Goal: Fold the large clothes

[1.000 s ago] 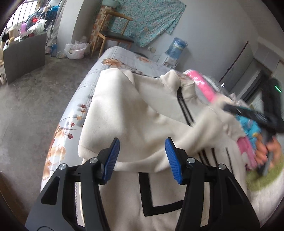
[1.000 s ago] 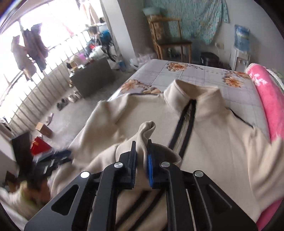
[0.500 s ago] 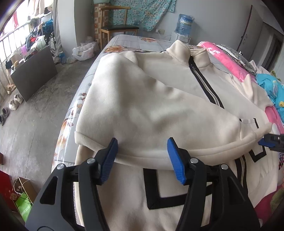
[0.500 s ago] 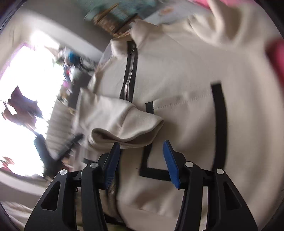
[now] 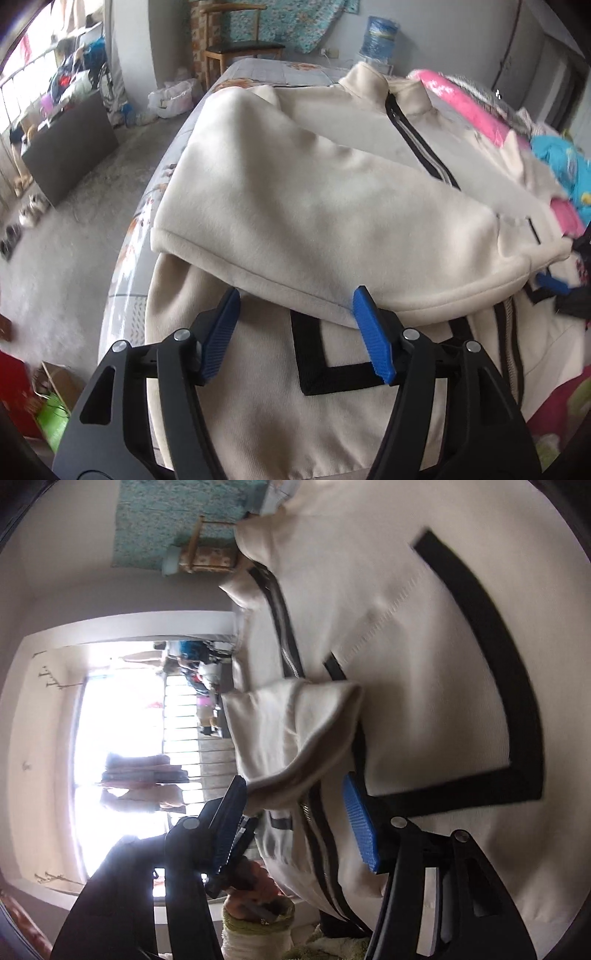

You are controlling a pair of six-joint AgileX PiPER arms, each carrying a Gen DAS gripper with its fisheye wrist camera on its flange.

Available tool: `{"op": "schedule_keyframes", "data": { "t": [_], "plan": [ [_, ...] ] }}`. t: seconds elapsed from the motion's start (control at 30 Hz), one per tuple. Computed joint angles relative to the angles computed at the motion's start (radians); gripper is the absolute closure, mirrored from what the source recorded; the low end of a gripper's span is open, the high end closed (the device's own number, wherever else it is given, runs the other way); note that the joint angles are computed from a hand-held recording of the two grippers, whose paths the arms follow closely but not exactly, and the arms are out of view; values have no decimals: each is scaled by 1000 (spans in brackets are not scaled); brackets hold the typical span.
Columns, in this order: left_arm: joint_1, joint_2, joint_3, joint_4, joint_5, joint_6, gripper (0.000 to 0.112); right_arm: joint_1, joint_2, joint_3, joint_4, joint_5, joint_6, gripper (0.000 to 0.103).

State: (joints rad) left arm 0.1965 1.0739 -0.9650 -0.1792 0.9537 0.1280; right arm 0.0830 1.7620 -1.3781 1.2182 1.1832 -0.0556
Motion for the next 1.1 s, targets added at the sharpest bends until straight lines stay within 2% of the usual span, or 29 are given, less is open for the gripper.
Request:
{"op": "schedule_keyframes", "data": {
  "t": [0.2,0.23,0.3,0.37,0.47,0.6,0.73,0.8,0.87,0.97,1.03,1.1],
  "plan": [
    [72,-44,11,-106,18,96,52,54,47,-52,10,-74,39,50],
    [77,-52,9,-98,16,94,52,51,45,-49,0,-76,42,50],
    [78,-61,3,-53,7,63,52,59,58,-83,-35,-71,68,58],
    [74,-61,-3,19,-1,13,52,53,58,-89,-41,-64,77,58],
    [89,-39,-10,78,-2,-13,62,36,35,-72,-16,-58,84,58],
    [151,-17,-4,27,-1,54,66,31,20,-76,-22,-61,107,47],
    [180,-24,12,-7,-30,105,69,49,62,-97,-5,-37,146,47],
    [206,-25,11,-45,-30,138,72,48,51,-84,9,-40,148,46],
    [285,-40,14,-154,-15,237,72,54,47,-102,-6,-50,165,46],
    [424,-41,18,-318,34,382,72,76,58,-158,-105,-47,224,45],
    [475,-35,27,-366,50,433,72,110,88,-228,-217,-36,292,46],
    [511,-21,30,-381,54,455,72,137,104,-282,-304,-13,325,71]
  ]
}}
